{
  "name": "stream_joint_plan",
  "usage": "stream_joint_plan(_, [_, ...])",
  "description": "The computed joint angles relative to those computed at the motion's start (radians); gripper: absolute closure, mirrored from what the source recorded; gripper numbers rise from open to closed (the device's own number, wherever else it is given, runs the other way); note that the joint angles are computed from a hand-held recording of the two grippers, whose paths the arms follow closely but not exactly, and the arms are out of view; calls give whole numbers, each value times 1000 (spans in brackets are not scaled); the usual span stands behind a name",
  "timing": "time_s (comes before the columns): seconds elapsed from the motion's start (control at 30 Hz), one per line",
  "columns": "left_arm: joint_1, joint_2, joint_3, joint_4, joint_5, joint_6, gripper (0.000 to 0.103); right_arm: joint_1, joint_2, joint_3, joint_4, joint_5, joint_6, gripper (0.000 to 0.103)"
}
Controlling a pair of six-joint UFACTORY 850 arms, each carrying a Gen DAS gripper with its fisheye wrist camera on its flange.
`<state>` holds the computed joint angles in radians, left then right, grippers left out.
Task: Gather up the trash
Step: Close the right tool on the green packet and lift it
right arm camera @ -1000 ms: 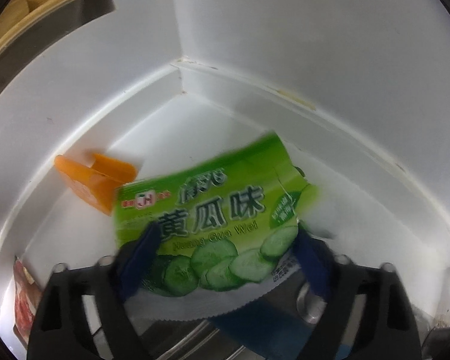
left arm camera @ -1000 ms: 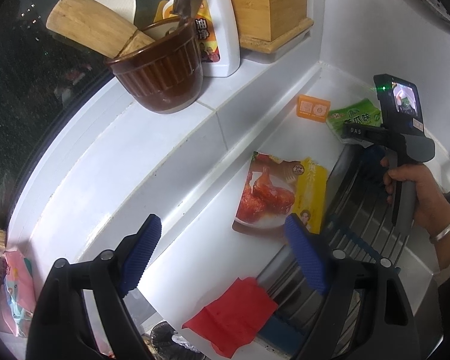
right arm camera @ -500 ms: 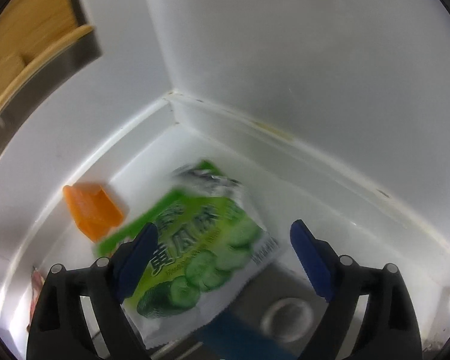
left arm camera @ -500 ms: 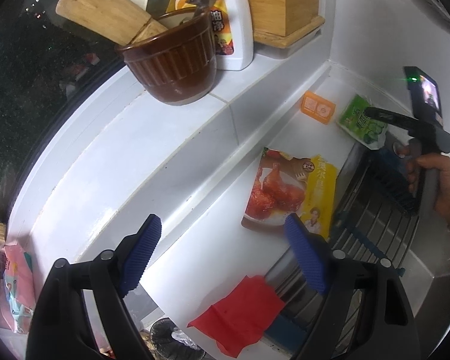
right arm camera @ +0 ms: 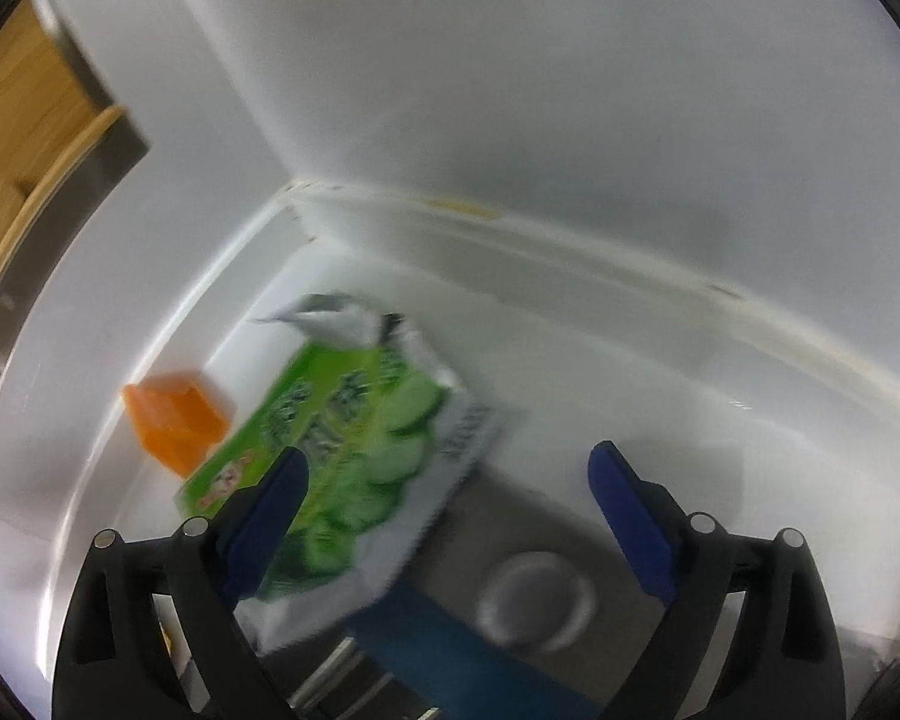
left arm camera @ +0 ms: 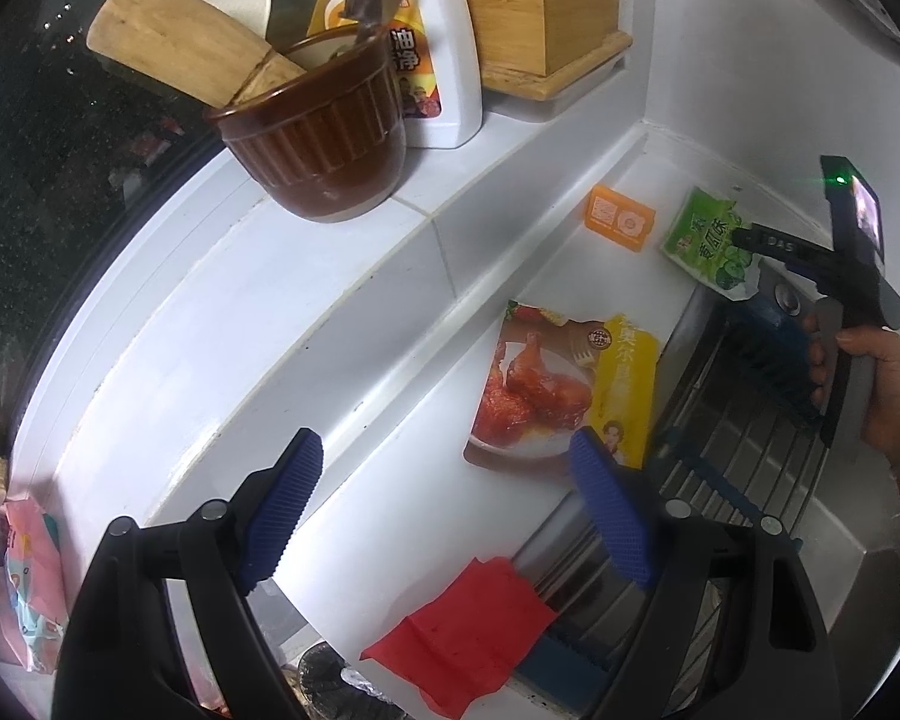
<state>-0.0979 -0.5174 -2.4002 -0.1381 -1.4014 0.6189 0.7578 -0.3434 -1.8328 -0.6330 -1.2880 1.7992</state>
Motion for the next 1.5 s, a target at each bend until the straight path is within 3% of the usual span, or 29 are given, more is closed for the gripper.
stream_joint_plan(0.23, [11,-4,2,8,2,-10,20,-6,-201,-254,5,-143,-250,15])
stream_joint_plan(0.33, [17,-11,-5,11,-1,-16,20,3,-235,-309,-9,-169,-297,31])
stream_joint_plan(0.43, [23,-21,-17,13,-6,-22,20,4,-217,-293,-11,-159,-261,54])
stream_joint_plan(0.5, [25,-28,-30,12,-13,-30,20,-2,-197,-270,6,-130,-243,82])
stream_joint_plan(0.57, [27,-31,-35,11,-16,-33,20,-6,-190,-265,23,-117,-245,88])
stream_joint_plan(0.77, [24,-12,-3,6,-1,-26,20,12,-192,-279,17,-129,-243,95])
stream_joint_plan(1.17, [15,9,18,-10,3,-16,20,48,-203,-351,1,-230,-235,97])
stream_joint_plan(1.5, [-18,80,132,-13,67,6,20,95,-378,-703,-38,-520,-368,98])
